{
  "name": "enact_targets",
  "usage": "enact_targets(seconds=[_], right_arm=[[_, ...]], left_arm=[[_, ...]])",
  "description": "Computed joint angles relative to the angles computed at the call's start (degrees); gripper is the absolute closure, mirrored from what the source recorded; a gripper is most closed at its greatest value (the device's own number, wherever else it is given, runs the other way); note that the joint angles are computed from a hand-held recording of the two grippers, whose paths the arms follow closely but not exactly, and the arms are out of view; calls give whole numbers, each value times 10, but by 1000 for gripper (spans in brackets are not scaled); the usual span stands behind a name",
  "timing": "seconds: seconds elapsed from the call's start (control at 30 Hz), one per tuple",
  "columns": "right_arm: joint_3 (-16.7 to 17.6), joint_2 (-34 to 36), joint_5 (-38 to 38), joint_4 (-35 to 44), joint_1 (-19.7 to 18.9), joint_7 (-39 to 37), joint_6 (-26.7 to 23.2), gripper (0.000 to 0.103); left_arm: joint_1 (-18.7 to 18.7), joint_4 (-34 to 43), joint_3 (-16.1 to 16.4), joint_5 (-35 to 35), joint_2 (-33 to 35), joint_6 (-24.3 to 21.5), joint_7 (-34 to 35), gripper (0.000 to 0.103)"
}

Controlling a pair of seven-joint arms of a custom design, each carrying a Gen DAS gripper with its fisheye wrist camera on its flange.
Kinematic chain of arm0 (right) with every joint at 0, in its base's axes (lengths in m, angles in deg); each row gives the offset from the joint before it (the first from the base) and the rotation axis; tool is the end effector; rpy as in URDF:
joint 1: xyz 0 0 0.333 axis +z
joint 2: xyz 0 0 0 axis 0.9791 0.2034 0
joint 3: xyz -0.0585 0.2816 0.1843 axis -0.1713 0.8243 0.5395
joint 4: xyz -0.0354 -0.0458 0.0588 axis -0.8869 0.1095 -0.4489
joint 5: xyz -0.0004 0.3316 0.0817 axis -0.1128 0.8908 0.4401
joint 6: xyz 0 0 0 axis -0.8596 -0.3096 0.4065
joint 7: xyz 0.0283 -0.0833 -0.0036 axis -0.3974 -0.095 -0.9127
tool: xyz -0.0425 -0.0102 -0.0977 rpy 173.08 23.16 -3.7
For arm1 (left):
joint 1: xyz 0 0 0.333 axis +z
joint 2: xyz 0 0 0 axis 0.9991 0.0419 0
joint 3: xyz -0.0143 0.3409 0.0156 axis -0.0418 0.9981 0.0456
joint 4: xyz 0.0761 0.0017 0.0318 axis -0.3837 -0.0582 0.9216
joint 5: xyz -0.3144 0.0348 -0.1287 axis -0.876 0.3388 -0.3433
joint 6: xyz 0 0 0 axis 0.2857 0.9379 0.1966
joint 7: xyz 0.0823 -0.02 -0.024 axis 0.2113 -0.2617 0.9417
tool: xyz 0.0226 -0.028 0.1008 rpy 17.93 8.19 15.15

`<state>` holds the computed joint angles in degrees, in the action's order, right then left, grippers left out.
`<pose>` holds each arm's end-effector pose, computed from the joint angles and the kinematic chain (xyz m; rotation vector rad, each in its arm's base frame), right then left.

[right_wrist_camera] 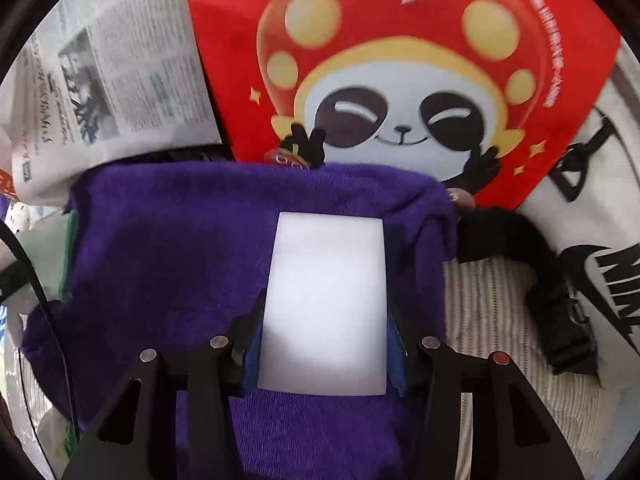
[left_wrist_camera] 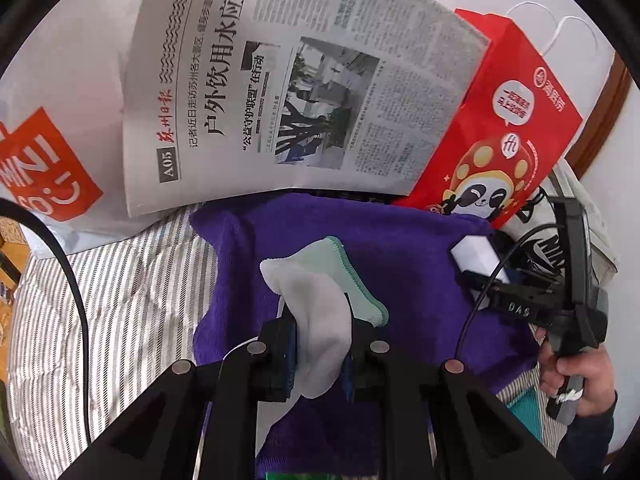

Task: Organize soft objects
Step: 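Carry both items over the purple towel, opening the right tool to drop the sponge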

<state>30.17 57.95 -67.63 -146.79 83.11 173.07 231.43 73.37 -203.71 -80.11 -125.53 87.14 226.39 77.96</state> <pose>0.4890 0.0357 0.4199 -1.9177 1.9821 -0.4987 0.4659 -0.1882 0.4621 -1.8005 2.1227 -0.9740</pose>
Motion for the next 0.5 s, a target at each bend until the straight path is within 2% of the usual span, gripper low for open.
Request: enact_targets(seconds=[0.13, 0.3, 0.43, 0.5], right_arm=[[-13, 30, -49, 31, 7, 43, -24, 53], [-9, 35, 39, 26, 2, -34, -3, 52], [-20, 32, 28, 16, 8, -39, 12, 52], [-9, 31, 81, 13, 0, -89, 15, 46]], left_arm=[[8, 20, -5, 19, 25, -1, -14, 86], [26, 44, -19, 94, 59, -2, -68, 86], [34, 59, -21, 166, 83, -5, -127, 86], [28, 61, -9, 220, 90, -5, -169, 85]])
